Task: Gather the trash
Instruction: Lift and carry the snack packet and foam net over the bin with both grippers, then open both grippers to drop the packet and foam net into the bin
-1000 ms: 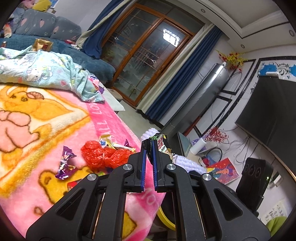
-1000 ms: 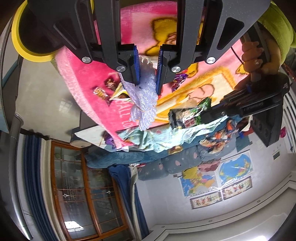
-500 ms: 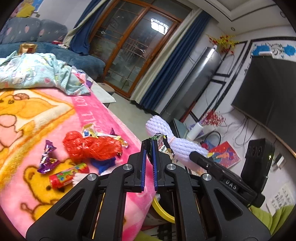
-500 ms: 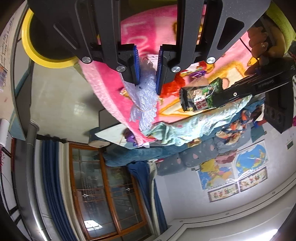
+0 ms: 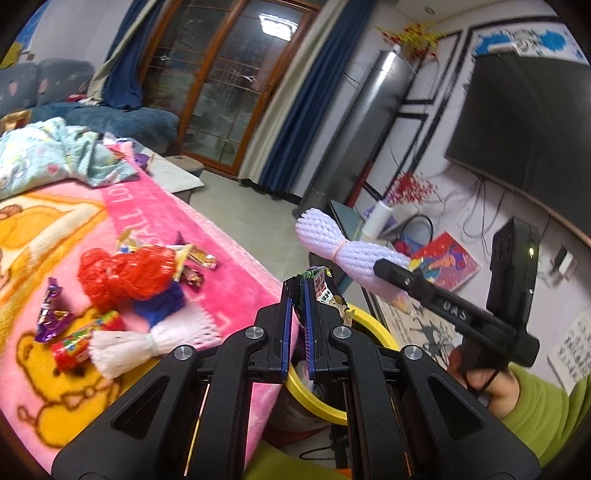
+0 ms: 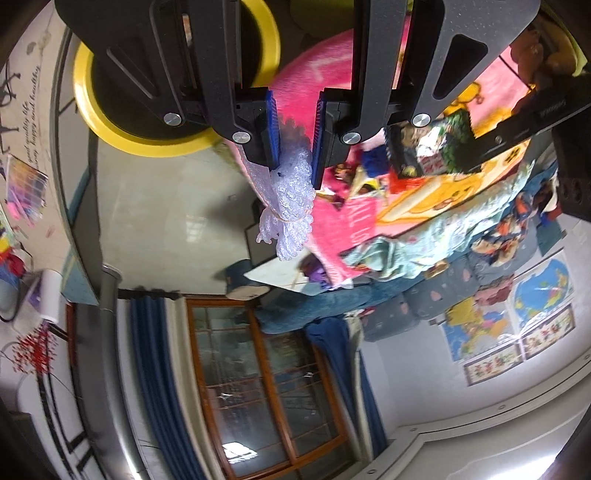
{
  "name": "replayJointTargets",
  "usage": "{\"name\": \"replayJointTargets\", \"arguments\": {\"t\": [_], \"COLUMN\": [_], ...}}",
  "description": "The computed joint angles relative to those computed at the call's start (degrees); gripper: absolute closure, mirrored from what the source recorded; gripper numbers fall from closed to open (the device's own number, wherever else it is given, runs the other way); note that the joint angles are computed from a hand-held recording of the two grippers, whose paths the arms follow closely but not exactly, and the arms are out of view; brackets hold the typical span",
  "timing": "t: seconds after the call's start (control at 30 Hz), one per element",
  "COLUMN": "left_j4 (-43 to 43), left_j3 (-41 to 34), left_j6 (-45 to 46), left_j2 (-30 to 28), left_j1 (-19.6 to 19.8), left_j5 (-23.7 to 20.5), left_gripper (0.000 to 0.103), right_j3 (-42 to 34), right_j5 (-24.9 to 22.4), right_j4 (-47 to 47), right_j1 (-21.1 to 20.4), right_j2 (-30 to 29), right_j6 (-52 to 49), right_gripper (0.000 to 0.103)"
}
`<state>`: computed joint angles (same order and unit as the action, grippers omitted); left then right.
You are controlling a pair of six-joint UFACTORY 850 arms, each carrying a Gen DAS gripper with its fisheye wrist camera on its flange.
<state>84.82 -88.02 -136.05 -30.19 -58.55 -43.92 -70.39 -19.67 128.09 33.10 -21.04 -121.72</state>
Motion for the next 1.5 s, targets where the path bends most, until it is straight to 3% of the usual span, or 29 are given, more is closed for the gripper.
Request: {"name": "replayJointTargets", "arguments": {"t": [0.57,0.87,1.1,1.33,1.43,1.5], "left_j4": [-15.4,-28.7,-42.4,-51.9,-55.2,-56.2], "left_j3": [-14.4,-22.9,-28.6,-33.8,-35.4,-36.4], "left_j6": [22.4,38.2,52.2,62.1,65.4,66.0], "left_j2": [-11.5,-18.2,-22.9,-26.6,-28.0,-28.7], "left_j1": [2.0,3.2,4.6,5.7,6.2,6.4], "left_j5": [9.3,12.7,15.0,15.3,16.7,16.8], "left_gripper": [0.100,0.100,0.100,0.100,0.100,0.093], "right_j3": [4.2,4.9,2.8,1.3,0.8,0.8], "right_j5": [4.7,5.9,3.3,1.7,1.2,1.1], "right_j4": [-2.4,-18.3,-39.2,-49.5,-52.0,-51.7], "right_j1": [-6.2,-9.7,-11.8,-12.9,-13.3,-13.5], "right_j2": [0.0,-1.7,-4.6,-6.5,-7.1,-7.2], "right_j6": [5.0,23.6,47.6,59.8,63.1,63.6], "right_gripper": [0.088,0.088,0.088,0.085,0.076,0.070]}}
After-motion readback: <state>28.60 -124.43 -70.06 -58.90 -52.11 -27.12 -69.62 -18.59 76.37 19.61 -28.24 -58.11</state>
